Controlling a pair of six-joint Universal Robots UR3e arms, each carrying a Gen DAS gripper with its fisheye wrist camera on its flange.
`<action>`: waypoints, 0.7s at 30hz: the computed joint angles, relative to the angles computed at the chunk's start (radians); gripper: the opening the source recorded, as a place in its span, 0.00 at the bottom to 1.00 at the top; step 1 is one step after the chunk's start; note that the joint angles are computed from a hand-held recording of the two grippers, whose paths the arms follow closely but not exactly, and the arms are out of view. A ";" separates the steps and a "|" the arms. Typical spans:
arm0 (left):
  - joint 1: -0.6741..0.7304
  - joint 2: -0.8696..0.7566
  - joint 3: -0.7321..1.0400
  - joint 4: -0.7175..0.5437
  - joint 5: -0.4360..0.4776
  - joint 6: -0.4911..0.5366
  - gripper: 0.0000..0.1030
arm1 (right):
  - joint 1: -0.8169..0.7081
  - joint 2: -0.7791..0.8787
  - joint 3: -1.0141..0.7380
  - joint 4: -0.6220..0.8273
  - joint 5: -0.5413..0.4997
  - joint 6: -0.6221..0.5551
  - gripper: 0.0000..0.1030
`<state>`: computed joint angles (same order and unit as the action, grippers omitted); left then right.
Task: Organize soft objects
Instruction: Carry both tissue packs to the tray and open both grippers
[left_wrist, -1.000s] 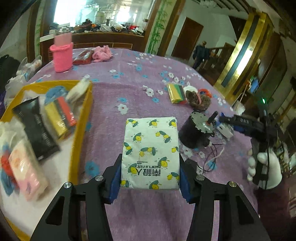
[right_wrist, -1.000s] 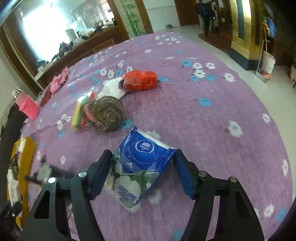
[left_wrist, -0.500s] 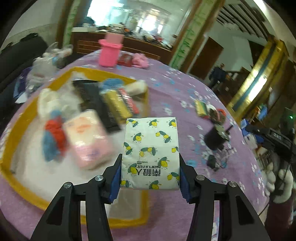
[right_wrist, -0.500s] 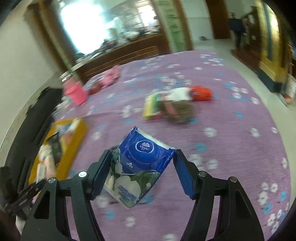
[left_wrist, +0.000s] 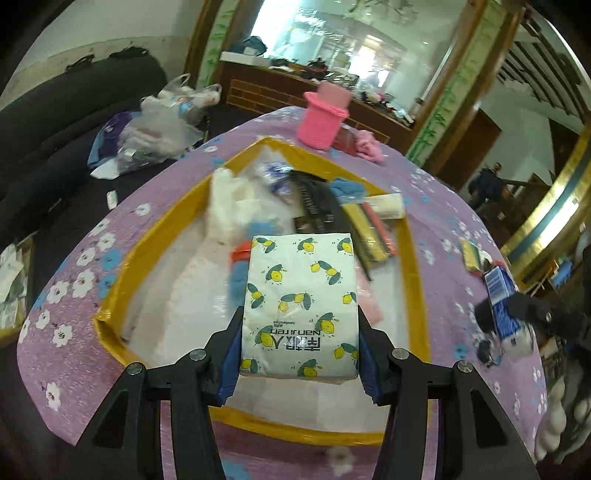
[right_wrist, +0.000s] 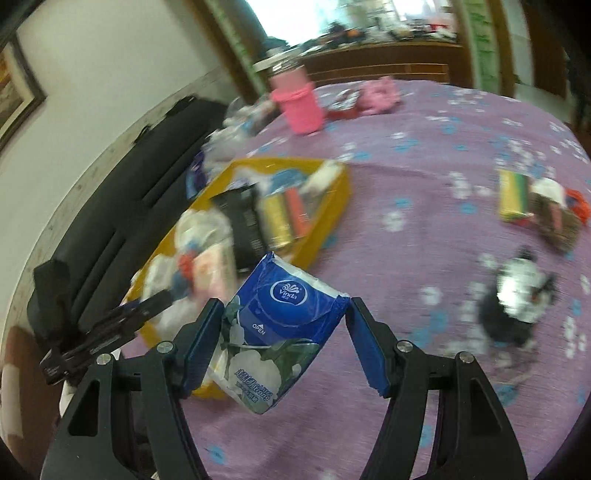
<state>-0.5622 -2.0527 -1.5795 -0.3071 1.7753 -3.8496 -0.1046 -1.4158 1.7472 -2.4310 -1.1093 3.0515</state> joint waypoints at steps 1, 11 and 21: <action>0.011 0.006 -0.013 0.001 -0.007 -0.002 0.50 | 0.021 0.022 -0.018 -0.002 -0.003 0.004 0.66; 0.069 0.002 -0.030 0.006 -0.006 0.006 0.55 | 0.213 0.262 -0.232 0.025 -0.056 0.019 0.66; 0.103 0.062 -0.176 0.182 -0.023 -0.005 0.71 | 0.344 0.374 -0.346 0.047 -0.185 0.010 0.68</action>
<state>-0.4592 -1.9903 -1.7560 -0.1250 1.7526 -3.8550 0.2398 -1.0422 1.4008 -2.3842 -1.2946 3.0618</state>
